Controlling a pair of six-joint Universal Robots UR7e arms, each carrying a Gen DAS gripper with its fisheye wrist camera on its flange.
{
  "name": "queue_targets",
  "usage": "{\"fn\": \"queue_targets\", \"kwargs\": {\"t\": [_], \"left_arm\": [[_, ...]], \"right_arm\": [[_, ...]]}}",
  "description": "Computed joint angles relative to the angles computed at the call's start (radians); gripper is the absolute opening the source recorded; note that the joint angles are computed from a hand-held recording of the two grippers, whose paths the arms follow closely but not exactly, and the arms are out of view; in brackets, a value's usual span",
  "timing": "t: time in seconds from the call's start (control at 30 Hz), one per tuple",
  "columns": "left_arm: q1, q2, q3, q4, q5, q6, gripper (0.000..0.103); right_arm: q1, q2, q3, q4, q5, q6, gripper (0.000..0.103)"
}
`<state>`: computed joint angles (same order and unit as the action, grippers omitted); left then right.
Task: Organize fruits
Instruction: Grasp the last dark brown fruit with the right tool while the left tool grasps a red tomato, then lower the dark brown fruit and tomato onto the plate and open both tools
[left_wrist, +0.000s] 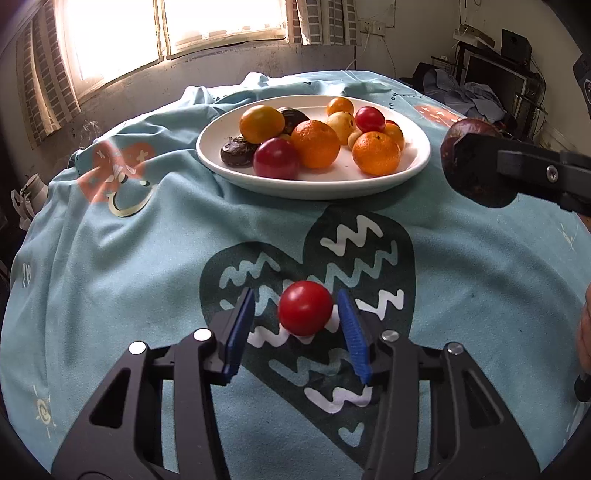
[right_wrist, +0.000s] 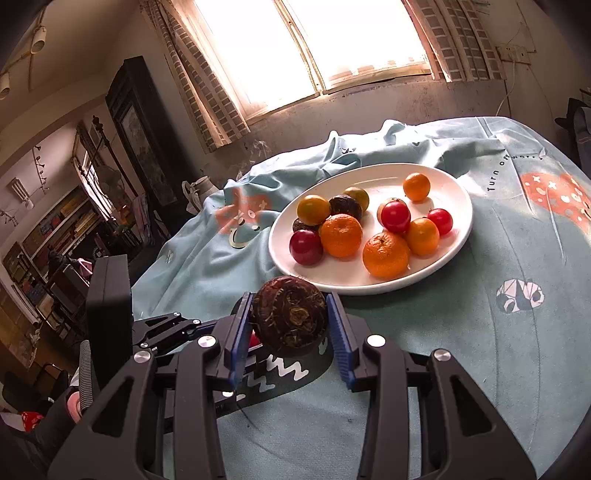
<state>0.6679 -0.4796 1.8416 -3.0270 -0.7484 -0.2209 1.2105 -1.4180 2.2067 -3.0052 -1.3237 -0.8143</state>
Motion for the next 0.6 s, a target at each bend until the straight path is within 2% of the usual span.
{"fn": "queue_targets", "kwargs": {"t": [0.07,0.6], "left_arm": [[0.003,0.001,-0.003,0.004,-0.009,0.0,0.038],[-0.005,0.012,-0.012,0.023,-0.001,0.001,0.029]], "right_arm": [[-0.001,0.0,-0.002,0.001,0.0,0.005,0.04],[0.002,0.02,-0.009,-0.007,-0.019,0.019,0.04]]}}
